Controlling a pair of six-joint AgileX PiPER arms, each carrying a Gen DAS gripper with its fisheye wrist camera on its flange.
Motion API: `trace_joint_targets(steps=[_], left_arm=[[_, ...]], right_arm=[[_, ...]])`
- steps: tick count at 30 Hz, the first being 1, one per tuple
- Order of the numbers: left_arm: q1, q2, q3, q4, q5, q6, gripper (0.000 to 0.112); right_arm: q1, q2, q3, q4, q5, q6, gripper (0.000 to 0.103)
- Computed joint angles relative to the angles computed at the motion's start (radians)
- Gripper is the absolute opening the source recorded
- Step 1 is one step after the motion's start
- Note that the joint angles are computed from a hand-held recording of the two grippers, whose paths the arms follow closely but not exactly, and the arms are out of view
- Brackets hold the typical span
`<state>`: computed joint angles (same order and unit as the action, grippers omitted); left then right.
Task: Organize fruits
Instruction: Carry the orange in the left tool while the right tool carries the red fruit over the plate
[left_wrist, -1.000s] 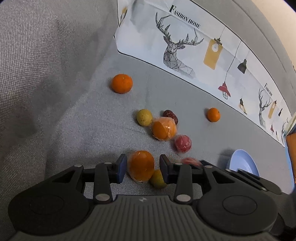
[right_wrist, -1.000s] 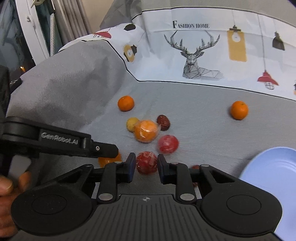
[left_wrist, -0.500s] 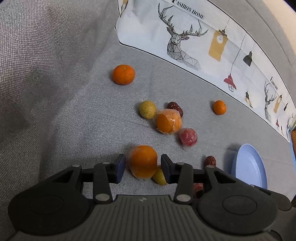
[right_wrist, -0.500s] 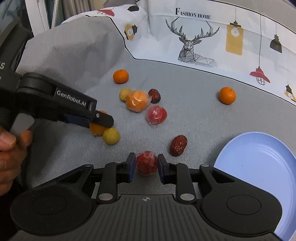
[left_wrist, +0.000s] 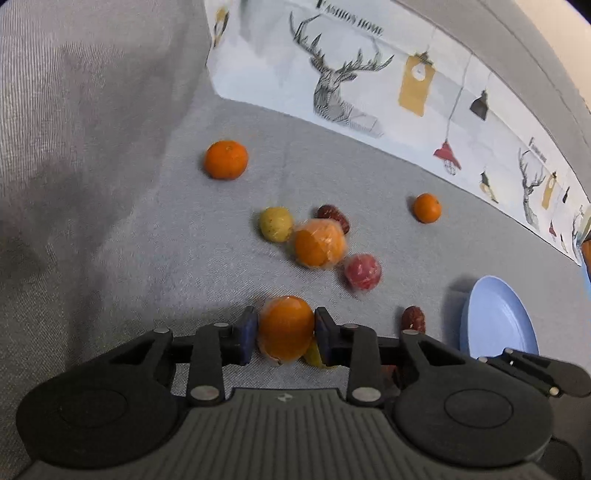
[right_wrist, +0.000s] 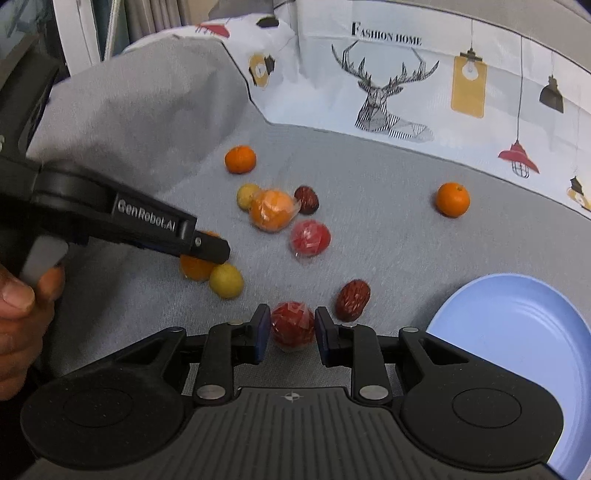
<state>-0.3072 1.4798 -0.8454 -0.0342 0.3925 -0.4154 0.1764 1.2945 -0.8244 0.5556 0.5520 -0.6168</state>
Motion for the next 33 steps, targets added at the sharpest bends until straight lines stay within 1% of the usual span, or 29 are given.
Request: trace_joint_targets(steps=[4, 7, 10, 14, 15, 17, 19, 20, 23, 25, 26, 27, 29, 30, 32, 33], left_arm=[[-0.041, -0.041, 0.018, 0.133, -0.029, -0.112, 0.037], [-0.082, -0.047, 0.007, 0.261, -0.008, -0.224, 0.036], [-0.124, -0.053, -0.009, 0.353, 0.016, -0.297, 0.036], [-0.203, -0.049, -0.043, 0.469, 0.061, -0.375, 0.037], [-0.231, -0.048, -0.057, 0.506, 0.077, -0.398, 0.037], [-0.281, -0.048, -0.074, 0.574, 0.101, -0.437, 0.037], [-0.344, -0.047, -0.099, 0.657, 0.14, -0.484, 0.037], [-0.374, -0.042, -0.113, 0.69, 0.157, -0.502, 0.037], [-0.447, -0.013, -0.185, 0.729, 0.219, -0.507, 0.036], [-0.503, 0.018, -0.237, 0.791, 0.268, -0.557, 0.036], [-0.525, 0.031, -0.256, 0.809, 0.273, -0.585, 0.036], [-0.536, 0.046, -0.276, 0.796, 0.264, -0.596, 0.036], [-0.55, 0.081, -0.319, 0.723, 0.243, -0.578, 0.036], [-0.562, 0.104, -0.345, 0.697, 0.252, -0.557, 0.036], [-0.6, 0.149, -0.399, 0.687, 0.309, -0.534, 0.036], [-0.613, 0.164, -0.415, 0.673, 0.325, -0.523, 0.036]], right_arm=[[-0.082, -0.024, -0.034, 0.051, 0.048, -0.061, 0.027], [-0.185, -0.048, -0.097, 0.087, 0.123, -0.099, 0.027], [-0.332, -0.073, -0.17, 0.171, 0.227, -0.192, 0.027], [-0.583, -0.089, -0.214, 0.323, 0.352, -0.414, 0.027], [-0.64, -0.086, -0.214, 0.356, 0.372, -0.462, 0.027], [-0.732, -0.062, -0.209, 0.398, 0.39, -0.52, 0.027], [-0.793, -0.031, -0.207, 0.382, 0.396, -0.501, 0.027], [-0.812, -0.016, -0.211, 0.369, 0.398, -0.484, 0.027], [-0.86, 0.015, -0.217, 0.343, 0.406, -0.442, 0.027], [-0.892, 0.02, -0.216, 0.357, 0.412, -0.465, 0.027], [-0.901, 0.015, -0.208, 0.362, 0.406, -0.477, 0.027], [-0.912, 0.016, -0.206, 0.367, 0.404, -0.488, 0.027], [-0.918, 0.012, -0.195, 0.357, 0.396, -0.483, 0.027], [-0.916, 0.011, -0.194, 0.348, 0.396, -0.47, 0.027], [-0.925, 0.007, -0.188, 0.349, 0.415, -0.478, 0.027], [-0.922, 0.0, -0.181, 0.352, 0.415, -0.493, 0.027]])
